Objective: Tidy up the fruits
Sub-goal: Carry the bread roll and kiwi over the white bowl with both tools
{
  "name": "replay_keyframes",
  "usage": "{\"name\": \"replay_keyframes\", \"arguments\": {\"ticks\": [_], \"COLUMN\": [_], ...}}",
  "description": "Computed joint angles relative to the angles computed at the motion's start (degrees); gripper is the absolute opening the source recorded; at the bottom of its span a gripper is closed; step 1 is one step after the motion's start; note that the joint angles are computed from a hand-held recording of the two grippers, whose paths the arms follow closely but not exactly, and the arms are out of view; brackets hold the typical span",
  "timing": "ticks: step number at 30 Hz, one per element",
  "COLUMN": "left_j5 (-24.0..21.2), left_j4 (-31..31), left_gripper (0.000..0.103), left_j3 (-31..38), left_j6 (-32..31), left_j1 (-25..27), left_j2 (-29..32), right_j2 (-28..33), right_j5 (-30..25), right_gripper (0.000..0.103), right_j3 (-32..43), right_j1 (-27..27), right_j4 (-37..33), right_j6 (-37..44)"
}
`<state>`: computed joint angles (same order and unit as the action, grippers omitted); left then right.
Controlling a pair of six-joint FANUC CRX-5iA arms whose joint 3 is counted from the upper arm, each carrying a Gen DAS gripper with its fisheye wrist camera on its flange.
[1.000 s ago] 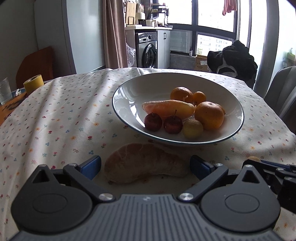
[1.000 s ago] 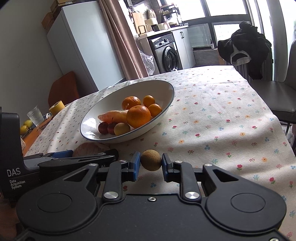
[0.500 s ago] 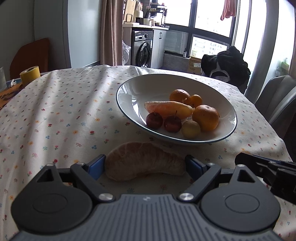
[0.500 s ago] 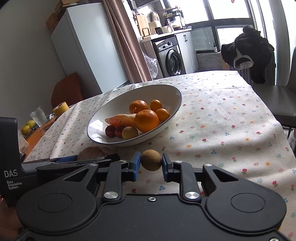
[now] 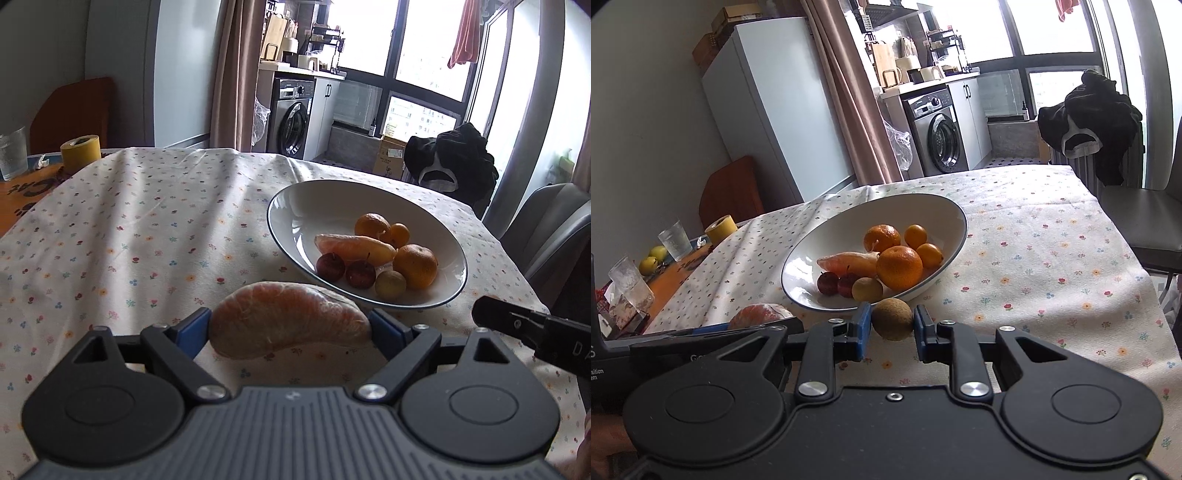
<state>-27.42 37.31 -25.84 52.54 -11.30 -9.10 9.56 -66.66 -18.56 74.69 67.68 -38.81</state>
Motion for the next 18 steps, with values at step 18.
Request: {"name": "replay_keyframes", "arguments": {"ticks": [18], "left_j5": [-0.79], "left_j4": [6.60], "left_gripper": [0.090], "left_j3": [0.04], "left_j6": [-7.39], "left_j1": [1.71], "left_j2": [-0.57], "right_j2": [2.72], "right_j5": [1.54], "right_gripper": [0.024], "right_j3": [4.86], "right_j1": [-3.89], "right_j4": [1.46], "right_j6": [5.97]}}
